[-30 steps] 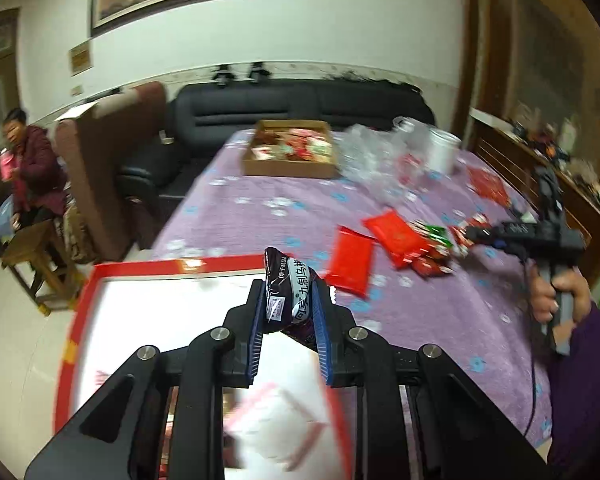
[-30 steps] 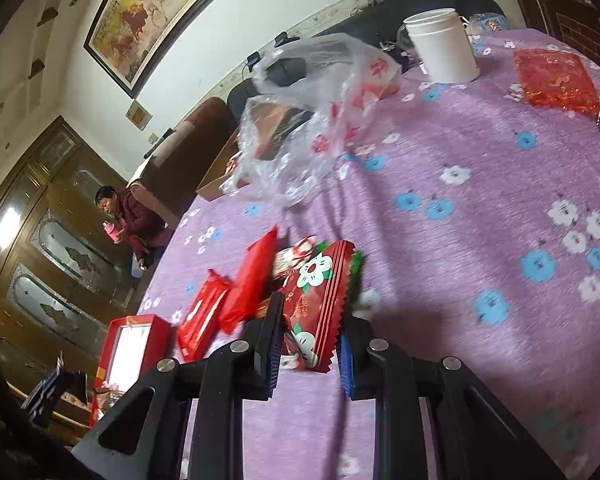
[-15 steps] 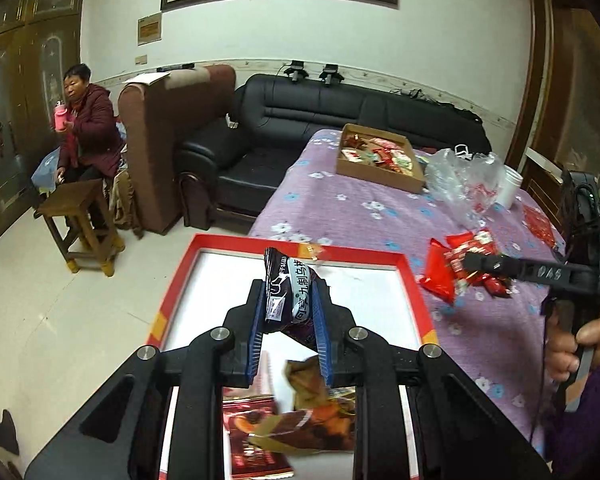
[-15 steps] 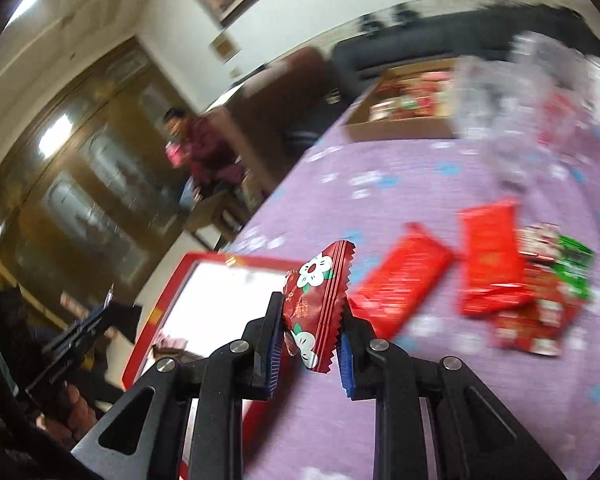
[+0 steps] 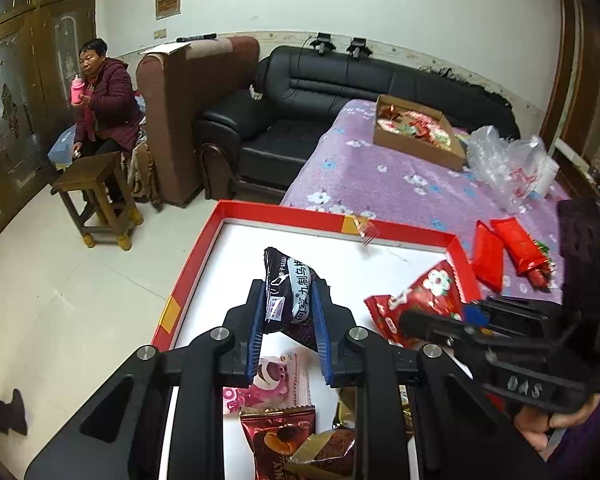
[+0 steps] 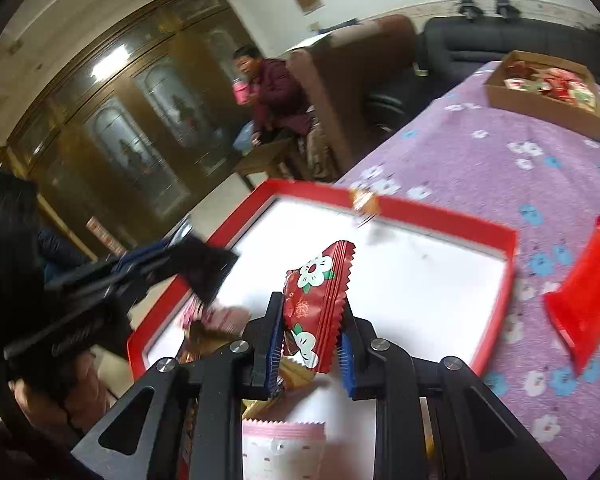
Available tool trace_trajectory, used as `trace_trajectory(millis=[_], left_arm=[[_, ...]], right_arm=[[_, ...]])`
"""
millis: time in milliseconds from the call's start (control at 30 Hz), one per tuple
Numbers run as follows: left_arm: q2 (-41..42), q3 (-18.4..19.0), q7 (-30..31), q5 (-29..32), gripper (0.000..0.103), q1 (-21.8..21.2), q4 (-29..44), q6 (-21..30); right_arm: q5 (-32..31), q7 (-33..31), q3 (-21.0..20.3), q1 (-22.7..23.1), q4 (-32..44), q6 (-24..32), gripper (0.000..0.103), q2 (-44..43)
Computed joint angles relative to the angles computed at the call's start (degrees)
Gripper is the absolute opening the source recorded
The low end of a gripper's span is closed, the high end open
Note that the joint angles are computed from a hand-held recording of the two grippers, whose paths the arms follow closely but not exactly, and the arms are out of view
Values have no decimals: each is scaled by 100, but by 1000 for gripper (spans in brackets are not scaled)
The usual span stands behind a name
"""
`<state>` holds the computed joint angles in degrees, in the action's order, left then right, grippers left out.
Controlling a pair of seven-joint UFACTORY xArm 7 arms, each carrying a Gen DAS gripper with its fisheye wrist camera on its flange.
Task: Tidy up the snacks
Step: 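Carry both packets over the white tray and open both tools, then return to the pile and grasp the red gold-lettered packet with the right tool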
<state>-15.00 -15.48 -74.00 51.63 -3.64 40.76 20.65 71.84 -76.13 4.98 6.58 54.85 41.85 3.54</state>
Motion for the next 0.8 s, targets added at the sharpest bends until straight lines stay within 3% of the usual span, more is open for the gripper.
trace_trajectory(millis=[100, 167, 233, 267, 333, 400, 467, 567, 633, 700, 800], left_arm=[[84, -200, -262, 204, 27, -28, 147, 588], [110, -299, -506, 451, 43, -127, 251, 1140], [67, -376, -778, 709, 77, -255, 292, 1644], [19, -423, -952, 850, 82, -322, 296, 1889], [-36, -456, -1173, 1053, 83, -464, 322, 2228], [-41, -431, -1221, 1155, 83, -634, 383, 2414], [-13, -350, -1161, 1158, 83, -797, 456, 2406], [80, -371, -1105, 1251, 83, -1000, 599, 2577], [150, -357, -1023, 1285, 83, -1127, 685, 2646], [253, -322, -941, 1290, 83, -1231, 795, 2651], [507, -242, -745, 1248, 83, -1379, 1071, 2500]], right_arm=[[66, -259, 46, 70, -156, -391, 26, -96], [-124, -83, -5, 57, -134, -419, 34, -98], [178, -102, -81, -31, -137, -494, 54, -166], [416, -233, -112, -65, -132, -581, 59, -198], [889, -448, -201, -155, -124, -631, 71, -265], [1419, -484, -293, -257, -52, -740, 71, -239], [1542, -224, -329, -319, 64, -942, 71, -149], [1208, 422, -422, -495, 373, -1257, 71, 52], [492, 1125, -657, -631, 758, -1291, 71, 320], [218, 1720, -613, -991, 1086, -1301, 72, 620], [-135, 2550, -689, -1479, 1671, -759, 69, 1151]])
